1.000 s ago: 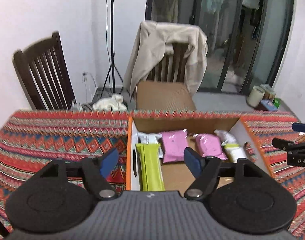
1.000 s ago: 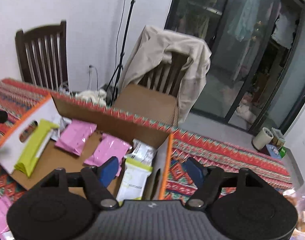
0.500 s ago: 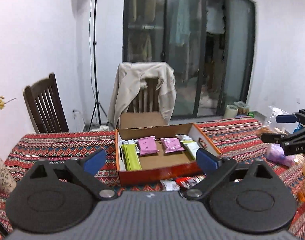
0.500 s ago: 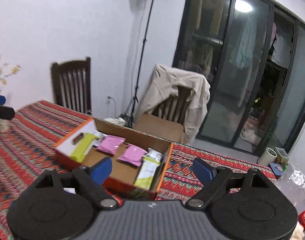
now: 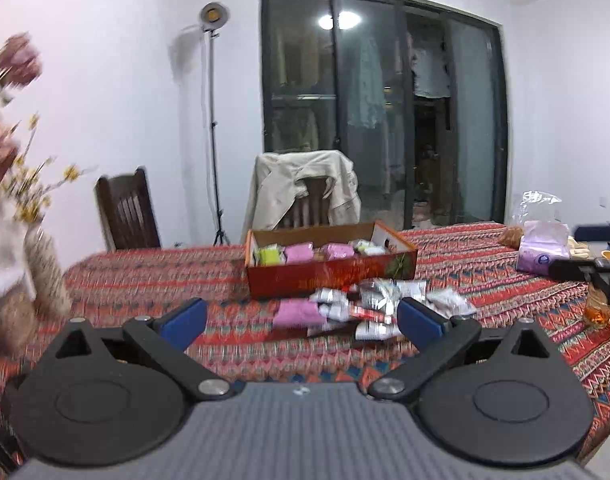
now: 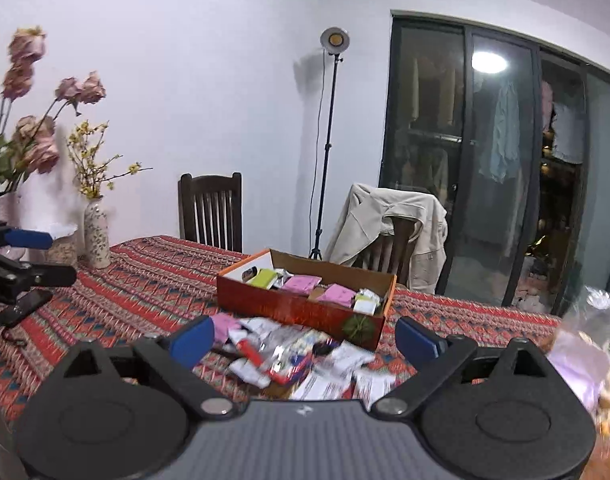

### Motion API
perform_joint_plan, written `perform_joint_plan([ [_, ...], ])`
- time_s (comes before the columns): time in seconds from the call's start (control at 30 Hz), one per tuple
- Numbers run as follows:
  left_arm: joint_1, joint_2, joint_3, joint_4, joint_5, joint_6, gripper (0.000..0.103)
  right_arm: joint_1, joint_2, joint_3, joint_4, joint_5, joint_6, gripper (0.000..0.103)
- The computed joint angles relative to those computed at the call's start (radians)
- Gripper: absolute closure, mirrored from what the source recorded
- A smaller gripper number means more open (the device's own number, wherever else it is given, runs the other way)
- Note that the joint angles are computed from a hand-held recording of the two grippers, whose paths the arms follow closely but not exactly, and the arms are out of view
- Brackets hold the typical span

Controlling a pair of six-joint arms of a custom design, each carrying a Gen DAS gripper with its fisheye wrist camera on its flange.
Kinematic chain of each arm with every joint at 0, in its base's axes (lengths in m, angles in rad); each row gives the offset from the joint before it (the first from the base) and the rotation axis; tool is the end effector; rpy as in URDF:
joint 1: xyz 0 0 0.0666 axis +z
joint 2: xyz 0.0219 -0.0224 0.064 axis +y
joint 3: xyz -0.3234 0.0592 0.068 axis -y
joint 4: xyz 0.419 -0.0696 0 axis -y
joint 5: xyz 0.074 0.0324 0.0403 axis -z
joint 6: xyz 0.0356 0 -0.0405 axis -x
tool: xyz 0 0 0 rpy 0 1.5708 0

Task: Organize snacks
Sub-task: 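Withdraw both tools from the box back toward the snack pile, then grasp a pink packet with the left tool while the right tool grasps a white packet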

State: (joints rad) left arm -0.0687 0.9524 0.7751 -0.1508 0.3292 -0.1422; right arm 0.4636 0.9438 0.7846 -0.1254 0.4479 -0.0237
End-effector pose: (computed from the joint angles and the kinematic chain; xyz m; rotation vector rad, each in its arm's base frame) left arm 0.4024 -0.0396 0.3247 0.4193 1.8420 -0.2620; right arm 0.3673 0.1659 0.3360 -0.0930 1.8249 -0.0725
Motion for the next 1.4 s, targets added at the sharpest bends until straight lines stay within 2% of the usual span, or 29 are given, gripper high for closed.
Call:
perform_joint_plan([
  [0.07,-0.003,-0.028,-0.045,-0.012,-0.019,0.018,0.000,0.042,-0.029,-0.065,0.026,0.061,-0.031,0.003],
  [0.13,0.004,-0.037,-0.069,-0.047,-0.005,0.010,0.000,0.078,-0.044,-0.113,0.020,0.102,-0.085,0.003],
  [0.2,0.014,-0.027,-0.073,-0.087,0.008,-0.004,0.000,0.095,-0.042,-0.147,0.005,0.096,-0.140,0.003],
  [0.3,0.015,-0.003,-0.073,-0.119,-0.012,-0.019,0.000,0.100,-0.011,-0.159,-0.038,0.079,-0.189,0.003],
  [0.4,0.017,0.012,-0.073,-0.117,-0.021,-0.014,0.000,0.114,0.017,-0.163,-0.061,0.113,-0.200,0.003],
  [0.53,0.012,0.049,-0.048,-0.116,-0.034,0.007,0.000,0.107,0.045,-0.156,-0.063,0.104,-0.224,0.003],
  [0.87,-0.014,0.200,0.060,-0.116,-0.069,0.032,0.000,0.029,0.118,-0.118,-0.024,0.059,-0.246,0.003],
  [1.0,-0.026,0.280,0.121,-0.118,-0.080,0.038,0.000,-0.017,0.197,-0.068,-0.004,0.067,-0.286,0.003],
  [1.13,-0.039,0.377,0.205,-0.118,-0.089,0.045,0.000,-0.077,0.270,-0.014,0.027,0.020,-0.302,0.004],
  [1.27,-0.055,0.479,0.307,-0.091,-0.099,0.048,0.000,-0.128,0.364,0.073,0.026,-0.013,-0.271,0.005],
  [1.4,-0.082,0.613,0.461,-0.093,-0.137,0.019,0.000,-0.189,0.469,0.187,0.015,-0.046,-0.202,0.011],
])
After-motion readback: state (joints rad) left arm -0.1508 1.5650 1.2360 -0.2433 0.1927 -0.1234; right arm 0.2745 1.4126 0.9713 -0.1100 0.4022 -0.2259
